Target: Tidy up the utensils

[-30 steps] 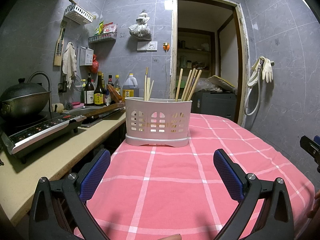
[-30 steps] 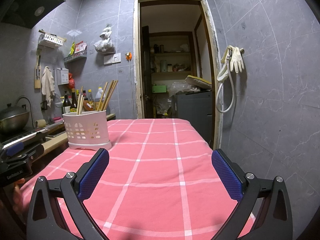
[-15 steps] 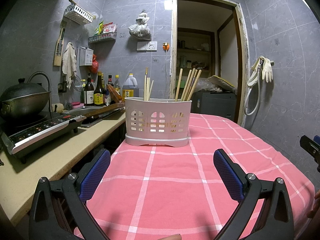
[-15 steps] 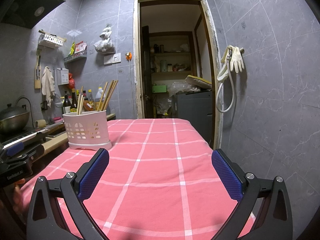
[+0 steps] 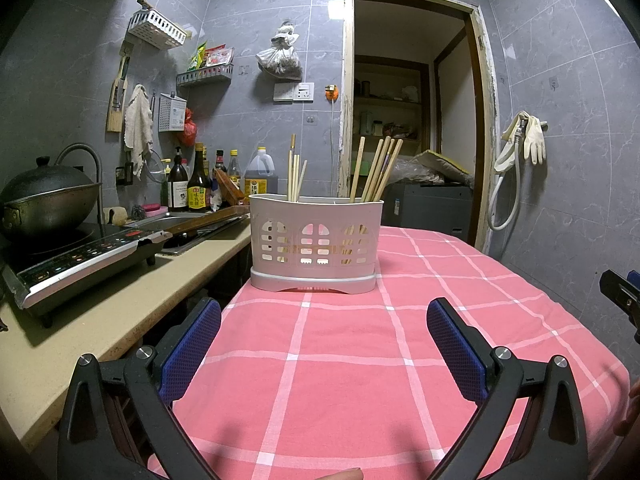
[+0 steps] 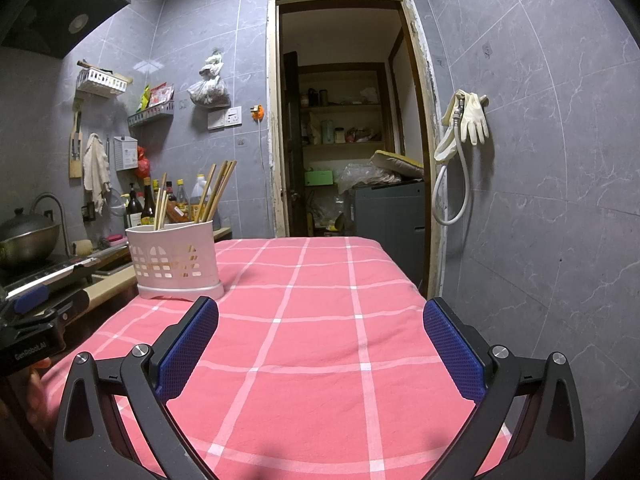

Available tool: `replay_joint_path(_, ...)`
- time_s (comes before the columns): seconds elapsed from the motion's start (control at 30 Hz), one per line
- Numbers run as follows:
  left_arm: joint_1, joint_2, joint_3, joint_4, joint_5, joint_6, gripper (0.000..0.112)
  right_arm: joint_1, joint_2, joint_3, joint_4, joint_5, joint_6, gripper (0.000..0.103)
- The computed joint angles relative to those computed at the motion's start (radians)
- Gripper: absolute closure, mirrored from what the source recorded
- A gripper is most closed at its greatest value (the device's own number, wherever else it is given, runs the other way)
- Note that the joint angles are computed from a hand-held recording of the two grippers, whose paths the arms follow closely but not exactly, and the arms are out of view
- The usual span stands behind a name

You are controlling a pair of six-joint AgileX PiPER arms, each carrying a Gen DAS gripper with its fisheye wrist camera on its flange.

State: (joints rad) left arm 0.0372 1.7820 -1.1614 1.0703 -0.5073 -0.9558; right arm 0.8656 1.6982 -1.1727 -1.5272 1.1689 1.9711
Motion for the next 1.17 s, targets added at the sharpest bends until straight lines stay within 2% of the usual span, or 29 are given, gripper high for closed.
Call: replay_joint_path(1.17,0.01,0.001,-0.004,0.029,-0.012,-0.02,0.011,0.004,0.004,-0.003,0.001,0.003,0.004,0.0)
